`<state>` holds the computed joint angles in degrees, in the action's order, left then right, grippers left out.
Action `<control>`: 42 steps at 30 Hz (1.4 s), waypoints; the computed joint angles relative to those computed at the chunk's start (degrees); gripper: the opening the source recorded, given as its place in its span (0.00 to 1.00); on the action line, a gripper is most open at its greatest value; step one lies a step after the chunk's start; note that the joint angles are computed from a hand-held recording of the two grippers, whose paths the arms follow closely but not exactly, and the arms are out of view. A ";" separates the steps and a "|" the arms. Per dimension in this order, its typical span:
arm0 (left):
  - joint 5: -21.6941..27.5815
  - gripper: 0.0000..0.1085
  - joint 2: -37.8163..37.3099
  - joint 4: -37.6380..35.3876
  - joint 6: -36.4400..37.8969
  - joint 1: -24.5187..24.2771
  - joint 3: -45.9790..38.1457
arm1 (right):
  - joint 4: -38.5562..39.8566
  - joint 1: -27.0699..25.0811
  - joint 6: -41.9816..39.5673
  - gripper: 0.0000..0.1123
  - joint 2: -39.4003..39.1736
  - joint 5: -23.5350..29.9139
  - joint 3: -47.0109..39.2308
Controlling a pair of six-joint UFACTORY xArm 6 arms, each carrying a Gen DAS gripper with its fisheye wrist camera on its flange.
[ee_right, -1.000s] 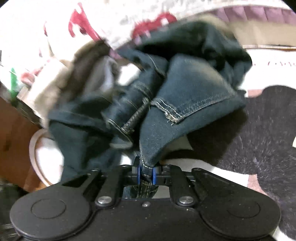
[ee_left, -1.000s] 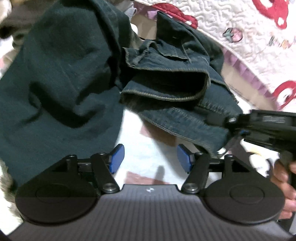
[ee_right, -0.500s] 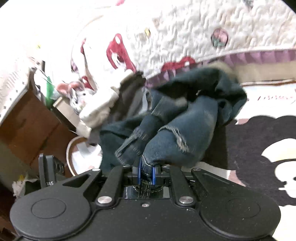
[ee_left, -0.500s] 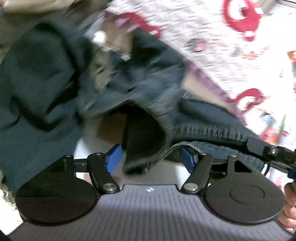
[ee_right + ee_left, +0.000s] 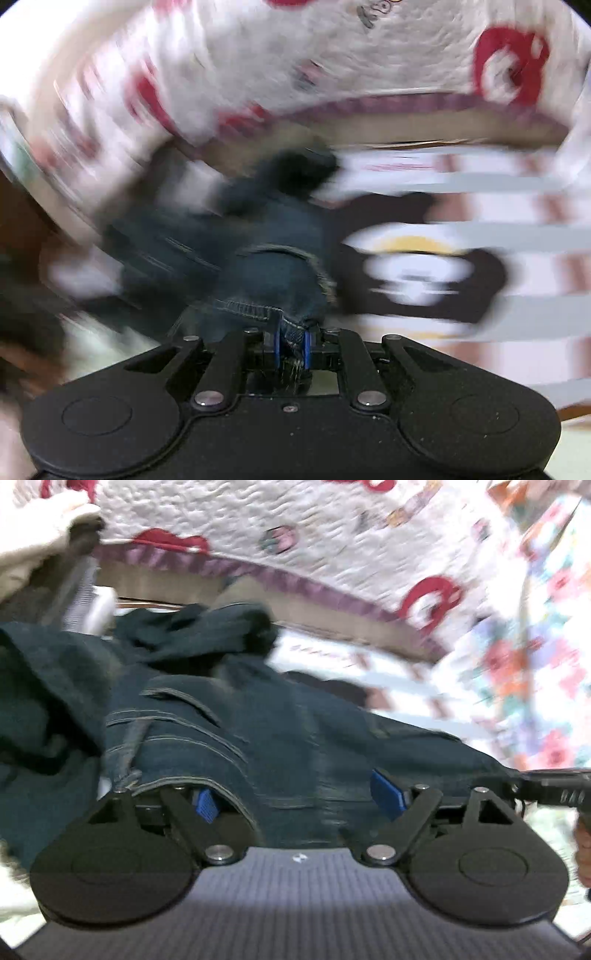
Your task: Fold clothes
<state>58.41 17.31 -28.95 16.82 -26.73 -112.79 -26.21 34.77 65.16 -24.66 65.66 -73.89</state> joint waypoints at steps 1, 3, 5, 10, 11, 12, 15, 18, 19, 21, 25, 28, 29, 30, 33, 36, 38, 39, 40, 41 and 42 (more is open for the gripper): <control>-0.79 0.76 -0.78 2.63 -1.21 -0.38 1.43 | -0.25 0.17 -1.37 0.13 0.33 2.51 0.62; -1.69 0.76 -1.39 6.65 -4.09 -0.36 3.32 | 0.81 -0.68 -1.99 0.13 0.09 3.12 3.02; -2.43 0.75 -2.17 10.65 -8.39 0.00 5.09 | 0.45 -1.09 -0.62 0.13 -0.50 2.96 4.69; 1.04 0.76 -0.22 2.68 -15.67 4.59 3.32 | -3.78 2.44 -1.15 0.23 2.20 15.60 0.38; 0.78 0.75 -0.19 2.57 -16.88 4.97 3.59 | -5.93 4.52 -0.28 0.25 2.56 20.50 -0.69; 0.31 0.76 -0.31 2.86 -17.64 5.09 4.06 | -7.27 5.85 1.52 0.25 2.38 23.41 -0.92; -1.92 0.76 -1.21 5.41 -18.34 4.49 6.20 | -8.27 7.14 6.39 0.26 -1.22 20.68 2.01; -2.47 0.76 -0.72 9.04 -20.60 3.95 7.00 | -8.59 6.69 1.27 0.30 0.46 14.53 1.70; -2.40 0.76 -0.45 9.36 -20.85 4.00 7.06 | -8.76 6.60 -0.98 0.30 1.44 12.30 1.31; -3.16 0.76 -0.83 8.50 -21.16 4.41 8.12 | -7.50 5.19 -5.64 0.34 3.55 5.96 0.52; -6.26 0.43 -2.00 3.31 -18.70 5.70 11.17 | -2.29 2.64 -16.13 0.44 10.45 -5.93 -3.59; -4.39 0.10 -0.45 -3.66 -10.77 7.23 9.69 | -0.35 2.96 -24.26 0.52 16.57 -11.24 -7.82; -4.33 0.10 -0.42 -5.39 -10.54 7.59 9.76 | -0.32 3.26 -26.52 0.53 18.68 -12.11 -9.42; -4.22 0.09 -0.66 -7.72 -9.54 7.92 10.01 | -0.22 3.54 -28.84 0.54 20.84 -12.90 -11.15; -6.04 0.09 -2.29 -13.91 -4.73 8.11 11.69 | -0.36 4.44 -32.77 0.55 26.34 -14.07 -15.69; -6.29 0.09 -2.97 -16.71 -2.00 8.00 11.84 | -3.12 5.47 -33.52 0.60 29.80 -13.73 -18.54; -6.01 0.09 -3.15 -18.57 -1.20 8.12 12.04 | -6.21 6.26 -33.00 0.63 32.02 -12.78 -20.42; -5.99 0.09 -3.30 -19.65 -0.65 8.20 12.33 | -7.72 6.64 -32.79 0.63 33.15 -12.27 -21.40; -6.05 0.09 -3.36 -20.29 -0.21 8.26 12.52 | -8.69 6.81 -32.67 0.63 34.06 -11.88 -22.13; -6.12 0.09 -3.31 -20.41 -0.13 8.27 12.46 | -9.00 6.74 -32.61 0.63 34.64 -11.57 -22.46; -6.20 0.09 -3.26 -20.53 -0.05 8.28 12.39 | -9.45 6.70 -32.46 0.63 35.17 -11.11 -22.79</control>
<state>52.21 14.05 -49.48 16.77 -18.46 -100.40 -35.66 41.47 32.70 10.51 54.55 -96.68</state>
